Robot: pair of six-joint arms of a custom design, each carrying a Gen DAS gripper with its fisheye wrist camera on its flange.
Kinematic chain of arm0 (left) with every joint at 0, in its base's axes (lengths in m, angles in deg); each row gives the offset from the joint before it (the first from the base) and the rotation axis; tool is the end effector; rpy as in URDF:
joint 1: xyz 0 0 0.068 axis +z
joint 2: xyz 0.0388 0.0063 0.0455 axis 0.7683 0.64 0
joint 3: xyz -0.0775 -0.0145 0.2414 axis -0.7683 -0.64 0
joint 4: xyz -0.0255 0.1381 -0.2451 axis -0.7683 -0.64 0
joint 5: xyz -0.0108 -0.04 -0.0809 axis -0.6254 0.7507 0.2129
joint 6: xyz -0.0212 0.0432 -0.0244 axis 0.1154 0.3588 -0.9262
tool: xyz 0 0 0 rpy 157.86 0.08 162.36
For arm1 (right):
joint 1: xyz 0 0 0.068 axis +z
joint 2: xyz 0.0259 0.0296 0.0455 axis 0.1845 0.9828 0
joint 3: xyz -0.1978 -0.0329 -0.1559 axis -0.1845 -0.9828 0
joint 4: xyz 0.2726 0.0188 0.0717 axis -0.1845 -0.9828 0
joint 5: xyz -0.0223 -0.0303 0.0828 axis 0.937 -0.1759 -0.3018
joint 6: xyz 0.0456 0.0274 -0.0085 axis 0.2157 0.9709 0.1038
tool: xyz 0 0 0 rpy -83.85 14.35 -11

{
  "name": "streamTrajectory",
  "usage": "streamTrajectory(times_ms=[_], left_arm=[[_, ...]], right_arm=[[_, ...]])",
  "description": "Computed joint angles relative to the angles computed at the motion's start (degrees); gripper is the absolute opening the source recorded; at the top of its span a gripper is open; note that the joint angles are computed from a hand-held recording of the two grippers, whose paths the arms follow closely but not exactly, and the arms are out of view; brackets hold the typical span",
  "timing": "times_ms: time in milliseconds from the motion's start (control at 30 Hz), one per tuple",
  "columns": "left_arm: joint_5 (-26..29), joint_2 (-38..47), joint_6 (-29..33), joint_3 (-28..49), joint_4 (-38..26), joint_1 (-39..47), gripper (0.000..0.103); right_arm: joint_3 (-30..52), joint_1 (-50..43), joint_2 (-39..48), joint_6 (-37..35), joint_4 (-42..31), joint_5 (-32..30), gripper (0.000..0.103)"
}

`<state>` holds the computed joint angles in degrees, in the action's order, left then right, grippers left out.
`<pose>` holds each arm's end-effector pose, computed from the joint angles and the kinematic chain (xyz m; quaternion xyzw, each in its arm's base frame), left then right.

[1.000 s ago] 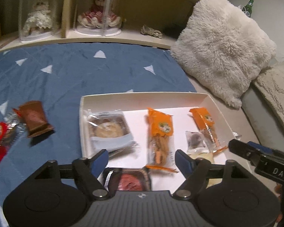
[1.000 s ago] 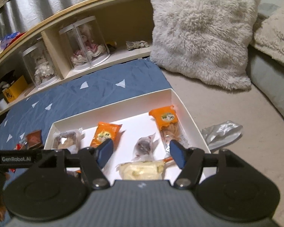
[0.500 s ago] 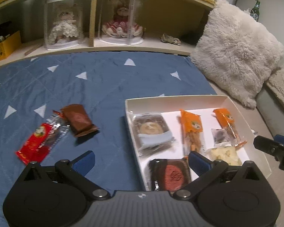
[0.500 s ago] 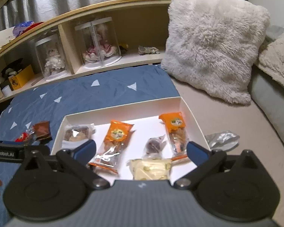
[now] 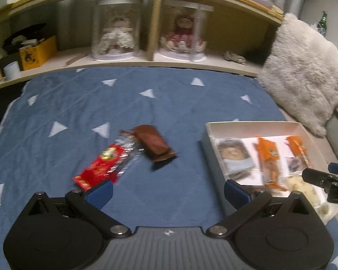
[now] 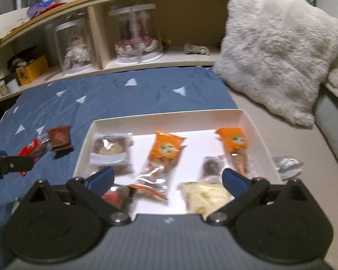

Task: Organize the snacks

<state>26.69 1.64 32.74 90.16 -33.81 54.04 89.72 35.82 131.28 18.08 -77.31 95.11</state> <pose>0.3037 0.0152 0.1465 -0.0206 0.9300 -0.0599 0.3620 0.3176 0.1415 0.1573 -0.0467 0.9236 0.0400 0.3784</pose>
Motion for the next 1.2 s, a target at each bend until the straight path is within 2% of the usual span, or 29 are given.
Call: streamTrajectory(times_ms=[300, 500, 633, 733, 800, 867, 900, 933, 967, 1200], left_arm=[[2.5, 2.3, 4.3, -0.1, 2.3, 8.9, 0.103], [4.3, 7.3, 6.4, 1.6, 5.7, 12.6, 0.103], [7.9, 11.8, 9.2, 4.0, 8.0, 14.4, 0.103], [11.1, 15.5, 10.2, 6.5, 9.1, 15.4, 0.102], [12.7, 18.1, 11.3, 8.2, 10.1, 15.7, 0.095], [12.7, 20.9, 13.4, 10.8, 8.8, 15.5, 0.077], [12.6, 22.4, 14.6, 12.2, 8.1, 15.5, 0.075], [12.7, 23.5, 15.6, 13.1, 7.8, 15.6, 0.072], [12.7, 24.8, 16.6, 14.1, 7.3, 15.6, 0.068], [13.9, 29.6, 22.6, 16.6, 6.3, 15.9, 0.062]], right_arm=[[6.7, 5.5, 8.0, 1.8, 1.8, -0.6, 0.102], [11.0, 8.5, 13.3, 1.1, 3.2, 0.2, 0.102], [14.6, 10.2, 17.2, -0.6, 4.2, 1.0, 0.102], [16.4, 10.4, 19.3, -1.1, 6.6, -1.4, 0.102], [17.9, 10.2, 20.9, -1.2, 7.9, -3.8, 0.102], [19.6, 10.1, 22.3, -1.2, 8.7, -5.8, 0.099], [21.2, 9.9, 23.5, -1.4, 8.6, -6.9, 0.094], [22.8, 9.8, 24.7, -1.6, 8.2, -8.0, 0.081], [25.1, 9.6, 26.4, -1.4, 7.3, -9.1, 0.076], [44.1, 9.9, 41.0, -2.0, -1.6, -13.4, 0.070]])
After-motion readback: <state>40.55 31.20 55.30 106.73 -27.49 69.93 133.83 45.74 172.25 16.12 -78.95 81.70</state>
